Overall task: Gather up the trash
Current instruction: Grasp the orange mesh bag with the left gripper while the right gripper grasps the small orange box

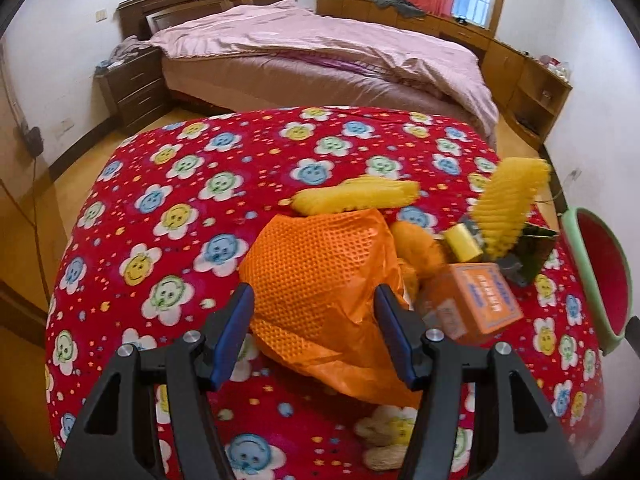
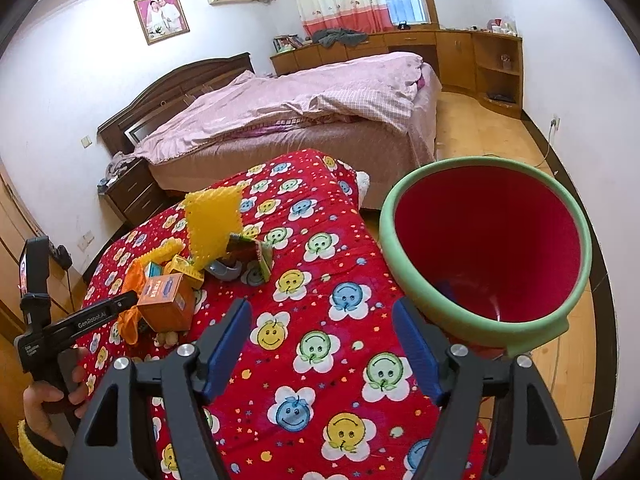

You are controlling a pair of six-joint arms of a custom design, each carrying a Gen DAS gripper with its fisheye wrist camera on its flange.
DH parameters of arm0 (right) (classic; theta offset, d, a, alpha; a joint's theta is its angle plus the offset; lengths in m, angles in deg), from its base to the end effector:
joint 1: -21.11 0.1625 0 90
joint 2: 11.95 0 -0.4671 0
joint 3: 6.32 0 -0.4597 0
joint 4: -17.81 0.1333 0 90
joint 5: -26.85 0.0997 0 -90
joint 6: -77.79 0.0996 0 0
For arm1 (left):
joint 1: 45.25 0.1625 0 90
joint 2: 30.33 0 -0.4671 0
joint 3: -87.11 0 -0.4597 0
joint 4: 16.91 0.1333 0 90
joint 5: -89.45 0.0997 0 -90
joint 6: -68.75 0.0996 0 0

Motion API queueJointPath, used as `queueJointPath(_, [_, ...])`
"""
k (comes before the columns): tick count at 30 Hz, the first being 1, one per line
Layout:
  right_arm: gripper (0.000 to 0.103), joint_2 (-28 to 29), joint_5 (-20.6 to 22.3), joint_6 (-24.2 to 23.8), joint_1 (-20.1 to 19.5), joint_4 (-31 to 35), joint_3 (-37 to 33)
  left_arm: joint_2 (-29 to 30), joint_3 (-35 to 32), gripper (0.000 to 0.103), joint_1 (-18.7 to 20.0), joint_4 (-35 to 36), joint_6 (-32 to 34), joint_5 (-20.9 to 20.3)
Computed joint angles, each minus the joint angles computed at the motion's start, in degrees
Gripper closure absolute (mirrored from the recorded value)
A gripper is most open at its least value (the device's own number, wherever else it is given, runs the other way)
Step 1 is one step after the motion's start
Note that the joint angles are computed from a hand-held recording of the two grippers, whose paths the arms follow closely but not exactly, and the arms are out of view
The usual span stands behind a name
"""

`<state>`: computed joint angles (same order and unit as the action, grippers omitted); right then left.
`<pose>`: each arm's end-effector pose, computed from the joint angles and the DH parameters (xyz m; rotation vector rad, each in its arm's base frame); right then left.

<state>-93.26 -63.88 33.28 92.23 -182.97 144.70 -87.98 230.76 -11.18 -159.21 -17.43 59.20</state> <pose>0.0050 -0.3934 0.1835 0.5778 -2.5685 0.8303 -0.1564 -0.3705 0.0015 -0.1959 2.1294 -0.9375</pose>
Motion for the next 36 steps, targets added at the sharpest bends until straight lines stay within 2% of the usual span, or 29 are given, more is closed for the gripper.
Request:
queueJointPath(13, [0.028, 3.89, -2.33, -0.27, 2.21, -0.83, -0.72, -3.30, 2.97, 0.040, 3.27, 0.99, -5.75, -0.59])
queueJointPath(16, [0.028, 4.85, -2.97, -0.32, 2.92, -1.01, -0.91, -3.09, 4.27, 0.040, 3.89, -3.08, -4.94, -0.76])
queueJointPath(23, [0.028, 7.26, -4.17, -0.38, 4.91, -1.77, -1.24, -2.62, 4.90, 0.040, 3.42, -4.44, -2.98, -0.01])
queueJointPath(25, [0.028, 7.83, -4.29, -0.34, 5.50, -1.90, -1.28, -2.71, 5.51, 0.047, 3.16, -5.39, -2.66, 0.41])
queueJointPath(27, [0.028, 8.56, -4.40, -0.19, 6.20, -1.92, -1.43, -3.13, 6.17, 0.062, 2.90, -6.34, -2.80, 0.54])
queueJointPath(30, [0.028, 9.80, -4.66, 0.05, 7.29, -2.04, -1.69, -4.04, 7.88, 0.078, 2.53, -10.83, -1.63, 0.21])
queueJointPath(33, [0.028, 11.15, -4.67, 0.21, 8.45, -2.18, -1.81, -4.79, 9.33, 0.084, 1.44, -13.31, -1.86, -0.03])
queueJointPath(36, [0.028, 12.53, -4.45, 0.16, 9.56, -1.95, -2.04, -5.77, 10.28, 0.086, -0.96, -11.78, -4.58, 0.00])
